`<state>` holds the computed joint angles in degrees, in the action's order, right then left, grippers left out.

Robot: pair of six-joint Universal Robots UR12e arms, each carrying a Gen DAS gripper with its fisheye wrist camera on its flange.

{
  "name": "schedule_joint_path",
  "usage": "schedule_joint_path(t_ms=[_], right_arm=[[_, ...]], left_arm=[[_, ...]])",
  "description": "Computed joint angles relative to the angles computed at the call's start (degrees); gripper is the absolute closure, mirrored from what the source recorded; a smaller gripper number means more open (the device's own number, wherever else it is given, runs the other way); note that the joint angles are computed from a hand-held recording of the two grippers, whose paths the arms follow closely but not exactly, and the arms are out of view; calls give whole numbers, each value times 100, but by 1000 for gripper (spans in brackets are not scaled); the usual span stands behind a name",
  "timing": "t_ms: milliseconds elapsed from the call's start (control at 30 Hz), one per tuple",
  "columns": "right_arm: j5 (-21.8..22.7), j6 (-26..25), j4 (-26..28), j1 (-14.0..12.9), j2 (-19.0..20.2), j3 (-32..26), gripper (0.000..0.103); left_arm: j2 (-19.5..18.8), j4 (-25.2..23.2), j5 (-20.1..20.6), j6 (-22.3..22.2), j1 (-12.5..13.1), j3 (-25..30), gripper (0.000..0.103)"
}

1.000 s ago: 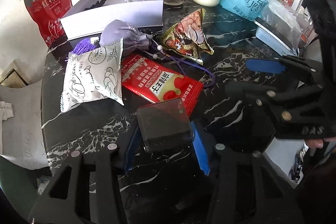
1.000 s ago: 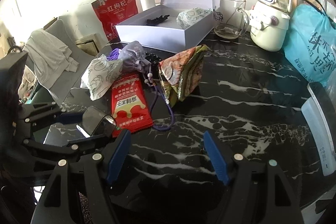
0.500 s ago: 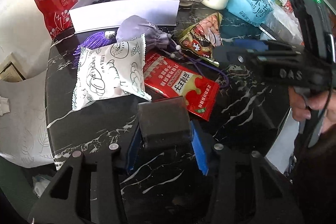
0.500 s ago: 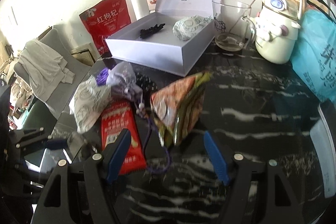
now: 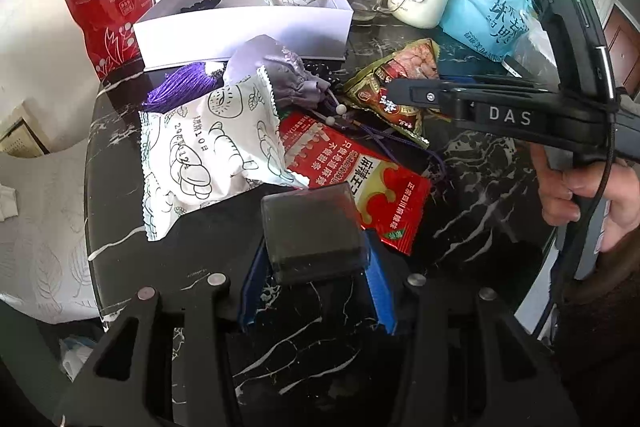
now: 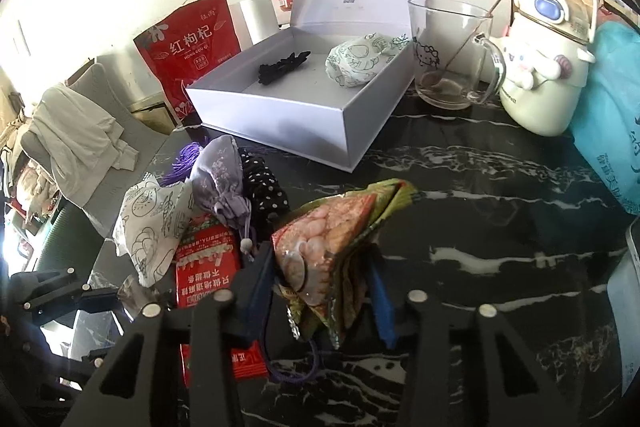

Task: Organize objects
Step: 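Reach the right tool to the orange-green chip bag and grasp it, then lift the chip bag up from the table with the right tool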

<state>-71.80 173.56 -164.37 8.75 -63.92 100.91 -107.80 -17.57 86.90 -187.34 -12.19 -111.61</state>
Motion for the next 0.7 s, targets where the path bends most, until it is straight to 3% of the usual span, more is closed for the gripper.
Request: schedule_joint_path(t_ms=[700], right_arm=[[-50, -415, 251, -230, -776, 925, 63]], left_arm=[[248, -200, -65, 234, -189, -226, 60]])
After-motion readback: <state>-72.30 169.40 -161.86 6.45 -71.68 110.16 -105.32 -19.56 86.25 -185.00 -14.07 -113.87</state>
